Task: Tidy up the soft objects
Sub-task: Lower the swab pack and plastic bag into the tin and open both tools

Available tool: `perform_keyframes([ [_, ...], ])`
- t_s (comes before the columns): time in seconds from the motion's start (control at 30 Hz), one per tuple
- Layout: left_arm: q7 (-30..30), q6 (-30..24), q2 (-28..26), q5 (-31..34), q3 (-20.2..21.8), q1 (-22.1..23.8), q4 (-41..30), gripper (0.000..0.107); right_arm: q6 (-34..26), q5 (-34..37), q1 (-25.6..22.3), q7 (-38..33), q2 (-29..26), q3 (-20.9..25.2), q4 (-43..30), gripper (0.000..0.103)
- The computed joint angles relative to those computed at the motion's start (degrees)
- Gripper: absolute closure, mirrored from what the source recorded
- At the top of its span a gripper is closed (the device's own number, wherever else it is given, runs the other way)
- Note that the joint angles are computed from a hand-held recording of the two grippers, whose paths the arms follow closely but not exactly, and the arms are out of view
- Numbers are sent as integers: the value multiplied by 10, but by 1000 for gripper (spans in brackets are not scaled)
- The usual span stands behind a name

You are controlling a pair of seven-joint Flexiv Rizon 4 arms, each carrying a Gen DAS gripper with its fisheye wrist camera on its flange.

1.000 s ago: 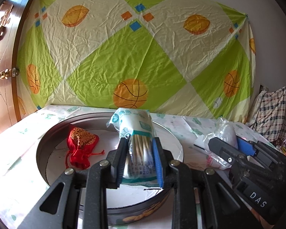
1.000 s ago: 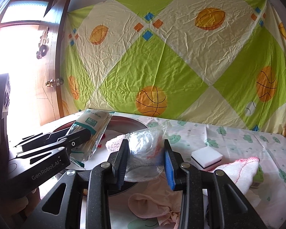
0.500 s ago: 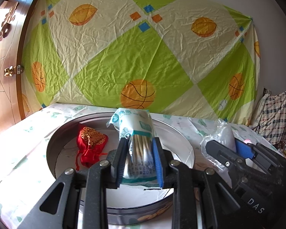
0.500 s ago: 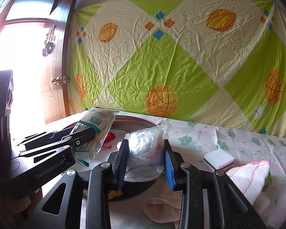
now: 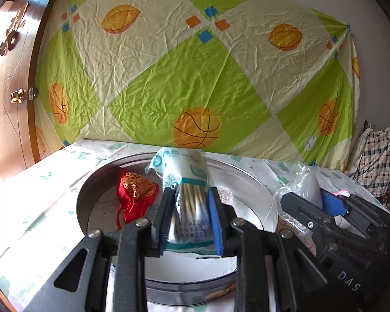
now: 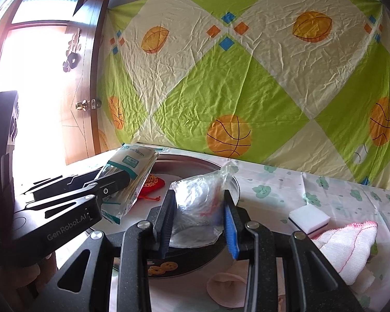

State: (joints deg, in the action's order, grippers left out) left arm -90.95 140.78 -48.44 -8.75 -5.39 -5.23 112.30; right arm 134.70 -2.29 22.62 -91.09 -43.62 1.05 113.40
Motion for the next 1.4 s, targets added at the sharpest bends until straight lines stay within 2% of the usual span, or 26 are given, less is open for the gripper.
perform_keyframes([
  [0.2,0,-8,3,-1,4,6,2,81,-15,-12,0,-1,0,2,-4,66],
  [0.33,-1,-37,9,12,-2,21,-4,81,-40,-34,-11,10,0,9,-17,66],
  [0.53,10,-123,22,29,-10,40,-31,81,-109,-99,-53,63,-6,33,-60,66],
  [0.73,37,-218,28,16,-8,39,-66,81,-202,-186,-122,153,-34,92,-125,66],
  [0.83,51,-250,28,5,0,33,-79,81,-225,-207,-129,173,-43,98,-145,66],
  [1.0,59,-288,29,8,-18,52,-94,81,-256,-221,-128,182,-53,98,-167,65],
  [1.07,64,-299,27,0,-9,44,-102,81,-270,-228,-135,183,-57,106,-175,64],
  [1.13,66,-307,26,-9,-2,37,-108,76,-283,-234,-142,182,-60,116,-180,63],
  [1.2,68,-310,27,-25,19,17,-111,72,-292,-237,-146,178,-63,123,-184,55],
  [1.23,69,-311,28,-29,23,13,-111,65,-292,-233,-144,177,-62,120,-182,52],
  [1.27,68,-309,29,-35,29,7,-109,48,-290,-229,-141,175,-60,117,-180,46],
  [1.3,65,-303,31,-42,34,2,-105,37,-285,-224,-137,174,-56,112,-176,43],
  [1.4,60,-270,36,-50,43,-7,-89,20,-255,-212,-135,166,-39,98,-150,36],
])
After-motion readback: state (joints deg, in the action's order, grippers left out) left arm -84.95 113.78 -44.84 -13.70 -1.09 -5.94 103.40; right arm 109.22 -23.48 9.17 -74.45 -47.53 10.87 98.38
